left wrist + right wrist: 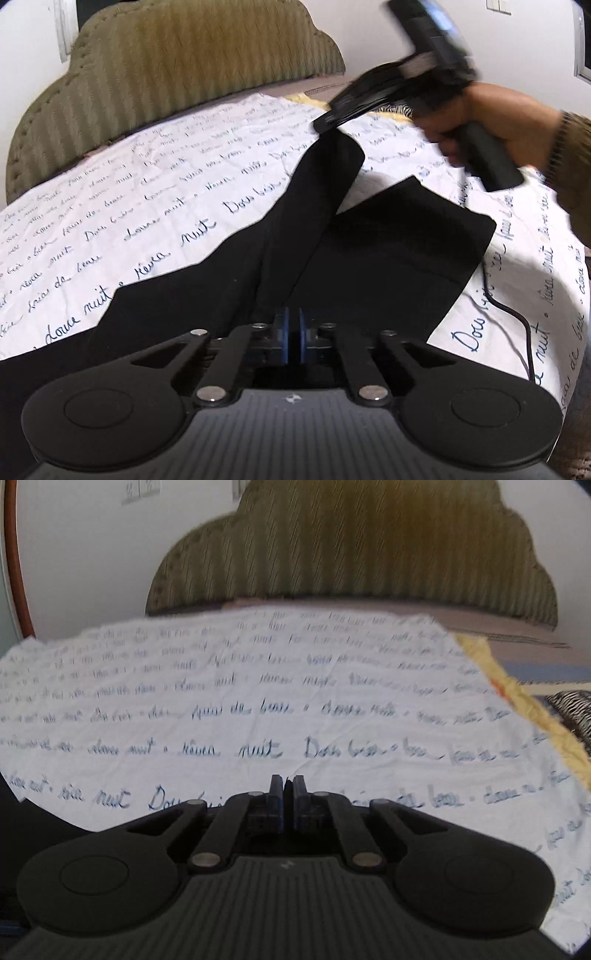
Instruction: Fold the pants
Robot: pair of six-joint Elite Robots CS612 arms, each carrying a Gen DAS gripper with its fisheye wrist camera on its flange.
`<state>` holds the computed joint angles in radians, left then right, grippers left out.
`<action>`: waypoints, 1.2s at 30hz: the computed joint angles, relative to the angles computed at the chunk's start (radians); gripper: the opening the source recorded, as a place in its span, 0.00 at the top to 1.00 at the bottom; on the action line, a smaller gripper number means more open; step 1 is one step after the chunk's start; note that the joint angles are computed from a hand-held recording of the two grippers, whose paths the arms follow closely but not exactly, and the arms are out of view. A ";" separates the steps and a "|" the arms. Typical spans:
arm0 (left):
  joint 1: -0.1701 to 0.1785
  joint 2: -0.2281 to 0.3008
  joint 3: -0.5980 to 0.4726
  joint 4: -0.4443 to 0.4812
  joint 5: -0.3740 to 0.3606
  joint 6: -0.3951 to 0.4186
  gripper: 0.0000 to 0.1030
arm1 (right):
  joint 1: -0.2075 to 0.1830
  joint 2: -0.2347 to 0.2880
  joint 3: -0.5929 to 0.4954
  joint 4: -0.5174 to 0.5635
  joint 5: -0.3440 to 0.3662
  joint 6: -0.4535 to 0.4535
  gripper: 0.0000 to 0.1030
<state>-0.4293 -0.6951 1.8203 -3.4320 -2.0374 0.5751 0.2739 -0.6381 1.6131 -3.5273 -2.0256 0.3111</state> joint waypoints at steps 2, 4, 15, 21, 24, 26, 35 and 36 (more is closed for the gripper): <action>0.004 0.001 0.007 -0.032 -0.014 -0.011 0.96 | 0.014 -0.017 0.045 -0.080 -0.041 0.001 0.95; 0.009 -0.004 0.015 -0.045 -0.035 -0.012 0.97 | 0.028 -0.031 0.089 -0.153 -0.081 0.022 0.95; 0.006 -0.041 0.102 -0.076 -0.084 0.113 0.98 | 0.084 -0.032 0.278 -0.326 -0.196 0.286 0.95; -0.004 -0.050 0.149 -0.084 -0.073 0.187 0.98 | 0.097 0.006 0.312 -0.333 -0.213 0.445 0.95; -0.004 -0.052 0.157 -0.088 -0.065 0.189 0.98 | 0.113 0.011 0.321 -0.352 -0.243 0.490 0.95; 0.002 -0.055 0.159 -0.095 -0.081 0.183 0.98 | 0.130 0.011 0.324 -0.357 -0.278 0.508 0.95; 0.026 -0.049 0.148 -0.163 -0.044 0.096 0.97 | 0.151 -0.016 0.367 -0.240 -0.340 0.645 0.87; 0.030 -0.045 0.142 -0.176 -0.030 0.069 0.97 | 0.150 -0.009 0.370 -0.299 -0.311 0.644 0.83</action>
